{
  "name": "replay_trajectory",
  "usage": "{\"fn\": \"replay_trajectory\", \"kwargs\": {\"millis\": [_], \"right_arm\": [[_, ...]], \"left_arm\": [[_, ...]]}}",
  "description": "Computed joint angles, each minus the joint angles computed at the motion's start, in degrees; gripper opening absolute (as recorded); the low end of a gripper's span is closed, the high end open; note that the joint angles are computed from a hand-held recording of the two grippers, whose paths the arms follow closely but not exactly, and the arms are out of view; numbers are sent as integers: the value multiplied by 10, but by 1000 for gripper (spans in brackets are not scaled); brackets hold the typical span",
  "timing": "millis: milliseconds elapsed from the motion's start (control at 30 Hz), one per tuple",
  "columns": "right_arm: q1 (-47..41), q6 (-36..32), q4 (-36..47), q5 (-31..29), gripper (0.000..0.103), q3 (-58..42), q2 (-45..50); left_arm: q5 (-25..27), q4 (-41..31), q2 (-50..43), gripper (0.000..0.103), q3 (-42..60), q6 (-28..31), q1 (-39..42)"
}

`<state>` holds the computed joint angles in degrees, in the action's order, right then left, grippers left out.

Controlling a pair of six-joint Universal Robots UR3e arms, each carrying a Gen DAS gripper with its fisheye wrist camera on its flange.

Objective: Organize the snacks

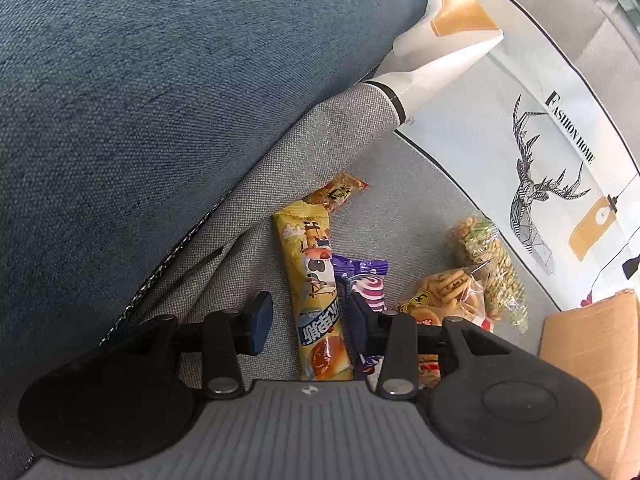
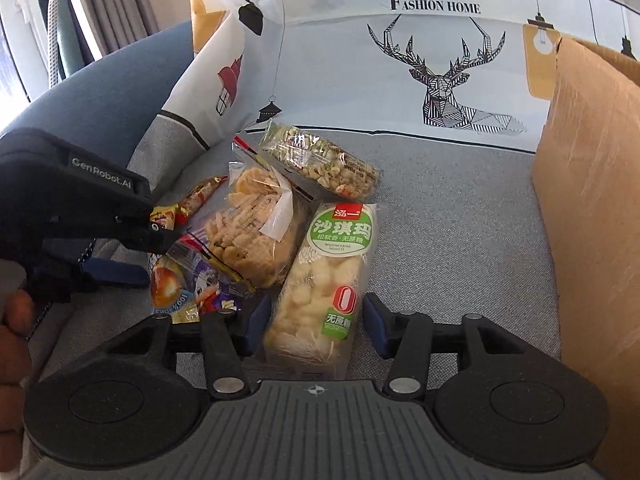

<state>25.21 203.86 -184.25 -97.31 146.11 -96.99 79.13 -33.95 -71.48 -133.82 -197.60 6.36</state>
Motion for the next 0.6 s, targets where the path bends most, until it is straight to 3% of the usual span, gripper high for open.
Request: {"fn": "replay_trajectory", "kwargs": {"millis": [67,200,400,600], "right_arm": [[3,-4,4,-9,42,1,-3],[5,-9,14,-24,38,5,-16],[24,-13,51,-51,38,14,-62],[84,14,128,-108,38,16,-130]], "left_arm": [[11,11,-16,31,6,-7,-17],[30,29,-34,18,14,-10,-42],[7,25,2,15,-5,14,-32],[-51,-54,118,14,-34,82,16]]}}
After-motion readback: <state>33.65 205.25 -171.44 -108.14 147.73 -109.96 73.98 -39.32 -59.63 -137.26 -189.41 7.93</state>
